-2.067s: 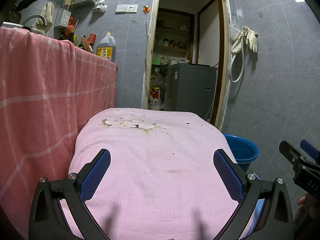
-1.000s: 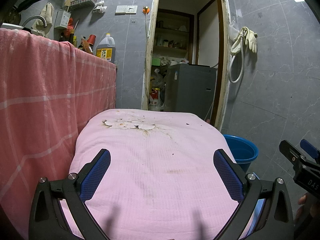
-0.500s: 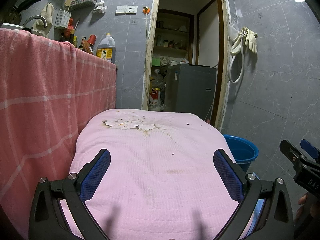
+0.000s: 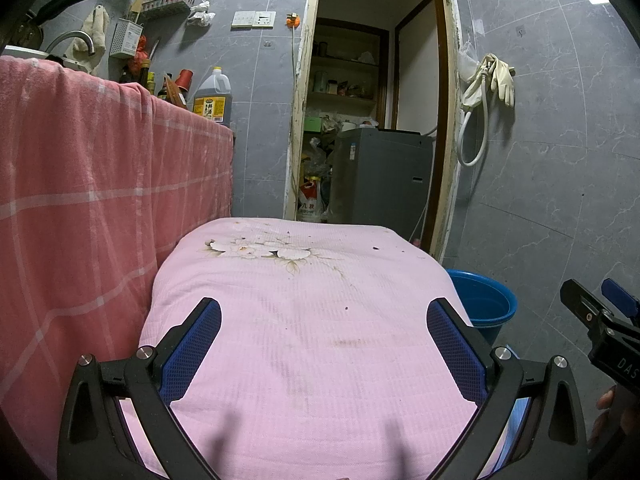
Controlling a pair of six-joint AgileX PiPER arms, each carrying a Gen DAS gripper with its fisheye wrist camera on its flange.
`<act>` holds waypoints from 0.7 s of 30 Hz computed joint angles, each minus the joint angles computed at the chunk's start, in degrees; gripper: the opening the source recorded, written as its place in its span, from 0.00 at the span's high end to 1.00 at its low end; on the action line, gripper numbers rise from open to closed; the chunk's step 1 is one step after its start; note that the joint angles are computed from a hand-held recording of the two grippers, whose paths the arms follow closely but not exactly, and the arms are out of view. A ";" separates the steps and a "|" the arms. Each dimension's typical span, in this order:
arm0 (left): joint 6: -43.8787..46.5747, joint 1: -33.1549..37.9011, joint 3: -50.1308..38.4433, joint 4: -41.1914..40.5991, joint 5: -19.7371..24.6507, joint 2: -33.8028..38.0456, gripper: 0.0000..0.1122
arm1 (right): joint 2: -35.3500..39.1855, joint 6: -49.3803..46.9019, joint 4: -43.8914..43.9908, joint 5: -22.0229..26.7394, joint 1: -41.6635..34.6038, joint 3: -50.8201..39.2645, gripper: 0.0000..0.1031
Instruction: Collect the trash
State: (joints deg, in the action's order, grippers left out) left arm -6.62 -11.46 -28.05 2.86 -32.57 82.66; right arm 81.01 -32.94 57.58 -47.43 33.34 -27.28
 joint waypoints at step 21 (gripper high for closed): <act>0.41 -0.32 0.08 -0.60 -0.08 -0.01 0.10 | 0.06 0.34 -0.32 -0.03 -0.12 0.14 0.00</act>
State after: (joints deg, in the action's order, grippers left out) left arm -6.21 -11.78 -27.98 2.26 -32.64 82.65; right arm 81.07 -32.60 57.26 -47.45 33.22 -27.14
